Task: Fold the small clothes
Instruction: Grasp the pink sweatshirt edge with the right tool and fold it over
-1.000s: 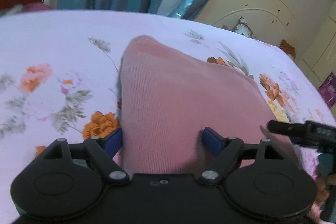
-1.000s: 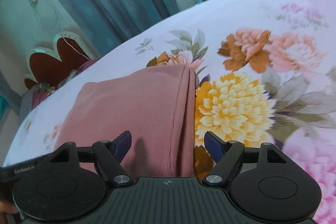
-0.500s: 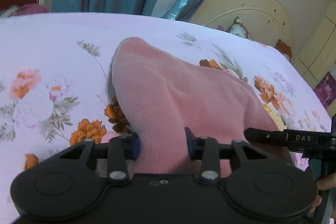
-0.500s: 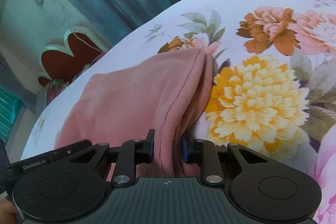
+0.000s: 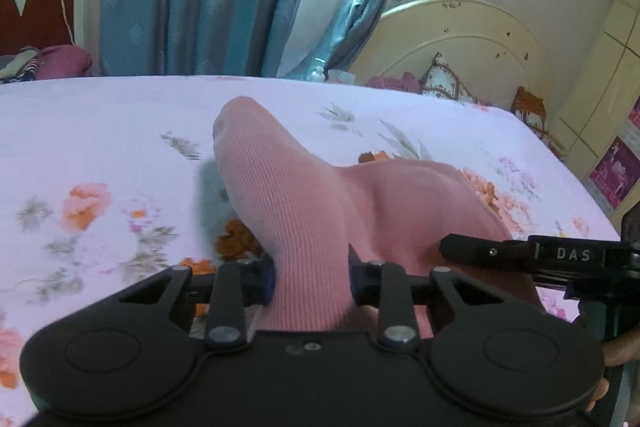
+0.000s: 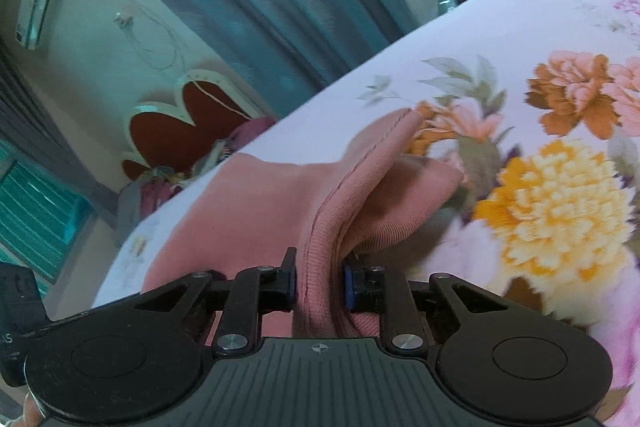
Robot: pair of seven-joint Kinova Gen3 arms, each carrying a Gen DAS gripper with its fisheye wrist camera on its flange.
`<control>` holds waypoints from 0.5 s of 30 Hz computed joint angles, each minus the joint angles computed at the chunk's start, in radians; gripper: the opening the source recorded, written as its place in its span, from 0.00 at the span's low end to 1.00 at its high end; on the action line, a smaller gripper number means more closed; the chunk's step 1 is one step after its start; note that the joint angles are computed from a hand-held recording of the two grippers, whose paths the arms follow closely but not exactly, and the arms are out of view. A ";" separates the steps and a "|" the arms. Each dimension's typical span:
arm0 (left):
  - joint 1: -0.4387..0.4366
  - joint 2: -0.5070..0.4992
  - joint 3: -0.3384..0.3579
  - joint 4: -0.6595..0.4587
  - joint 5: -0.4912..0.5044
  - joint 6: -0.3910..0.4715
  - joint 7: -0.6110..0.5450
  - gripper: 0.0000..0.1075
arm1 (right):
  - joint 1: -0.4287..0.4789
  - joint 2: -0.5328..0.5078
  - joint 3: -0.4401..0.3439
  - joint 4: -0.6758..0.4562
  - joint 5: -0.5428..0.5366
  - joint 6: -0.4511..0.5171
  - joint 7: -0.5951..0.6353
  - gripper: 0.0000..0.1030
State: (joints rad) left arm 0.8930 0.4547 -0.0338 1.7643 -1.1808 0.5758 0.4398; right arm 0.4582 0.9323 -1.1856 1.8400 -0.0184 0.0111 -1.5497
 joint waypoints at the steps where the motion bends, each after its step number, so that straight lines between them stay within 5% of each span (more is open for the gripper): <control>1: 0.006 -0.016 -0.002 0.015 -0.003 0.010 0.002 0.26 | -0.008 -0.006 -0.006 0.002 -0.005 -0.006 -0.006 0.20; 7: -0.015 -0.173 0.040 0.197 -0.076 0.068 0.069 0.26 | -0.170 -0.099 0.035 0.014 0.078 -0.099 -0.202 0.20; 15: -0.139 -0.469 0.054 0.557 -0.251 -0.022 0.206 0.26 | -0.541 -0.199 0.172 -0.049 -0.218 -0.211 -0.098 0.20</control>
State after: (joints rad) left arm 0.7540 -0.0144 0.0199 2.3212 -1.4319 0.5537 0.6461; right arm -0.0824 0.7333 -1.0141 1.7912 -0.2367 -0.1997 -1.6480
